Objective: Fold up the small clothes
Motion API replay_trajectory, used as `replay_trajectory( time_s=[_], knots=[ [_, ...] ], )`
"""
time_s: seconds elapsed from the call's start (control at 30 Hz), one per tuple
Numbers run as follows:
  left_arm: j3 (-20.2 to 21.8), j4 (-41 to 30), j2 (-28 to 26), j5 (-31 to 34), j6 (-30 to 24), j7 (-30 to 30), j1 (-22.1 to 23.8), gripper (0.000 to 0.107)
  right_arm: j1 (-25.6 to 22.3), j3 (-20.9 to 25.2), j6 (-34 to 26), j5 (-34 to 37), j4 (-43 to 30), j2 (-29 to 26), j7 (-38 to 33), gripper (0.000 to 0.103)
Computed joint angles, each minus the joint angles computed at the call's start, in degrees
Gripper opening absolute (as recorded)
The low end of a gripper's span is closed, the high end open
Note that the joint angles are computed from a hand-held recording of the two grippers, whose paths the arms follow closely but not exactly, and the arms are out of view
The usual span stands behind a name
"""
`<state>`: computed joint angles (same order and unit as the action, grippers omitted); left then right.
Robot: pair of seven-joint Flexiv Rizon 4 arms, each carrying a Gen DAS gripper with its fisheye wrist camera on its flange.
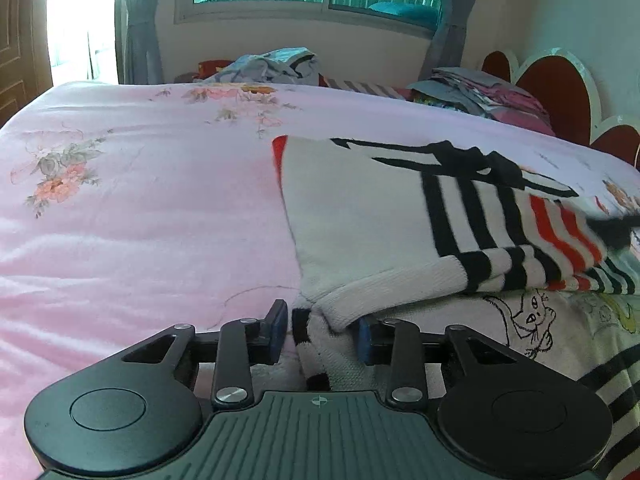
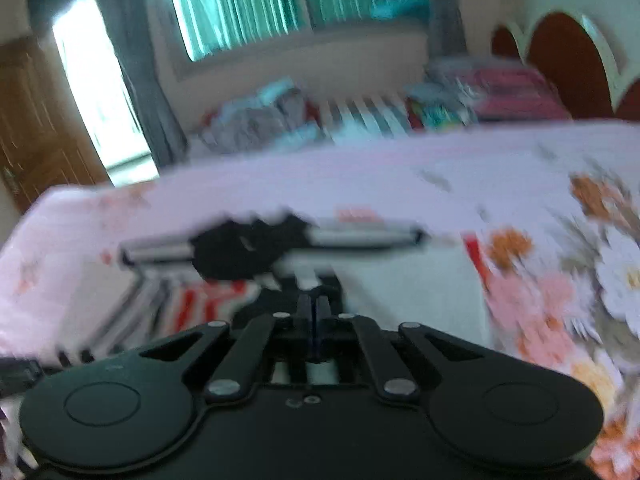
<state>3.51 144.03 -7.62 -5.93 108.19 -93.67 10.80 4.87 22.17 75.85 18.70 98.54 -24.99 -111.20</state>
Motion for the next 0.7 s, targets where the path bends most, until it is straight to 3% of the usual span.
replay_trajectory(
  time_s=[0.37, 0.47, 0.7],
  knots=[
    [0.9, -0.7, 0.4, -2.0, -2.5, 1.9, -1.6, 0.034, -0.9, 0.5, 0.4, 2.2, 2.1, 0.3, -0.3, 0.002],
    [2.6, -1.0, 0.3, -3.6, -3.1, 3.2, -3.8, 0.034, -0.8, 0.3, 0.5, 2.3, 3.3, 0.9, 0.2, 0.002],
    [-0.5, -1.1, 1.0, -3.3, -4.7, 4.1, -0.5, 0.034, 0.2, -1.3, -1.4, 0.9, 3.7, 0.5, 3.1, 0.002]
  ],
)
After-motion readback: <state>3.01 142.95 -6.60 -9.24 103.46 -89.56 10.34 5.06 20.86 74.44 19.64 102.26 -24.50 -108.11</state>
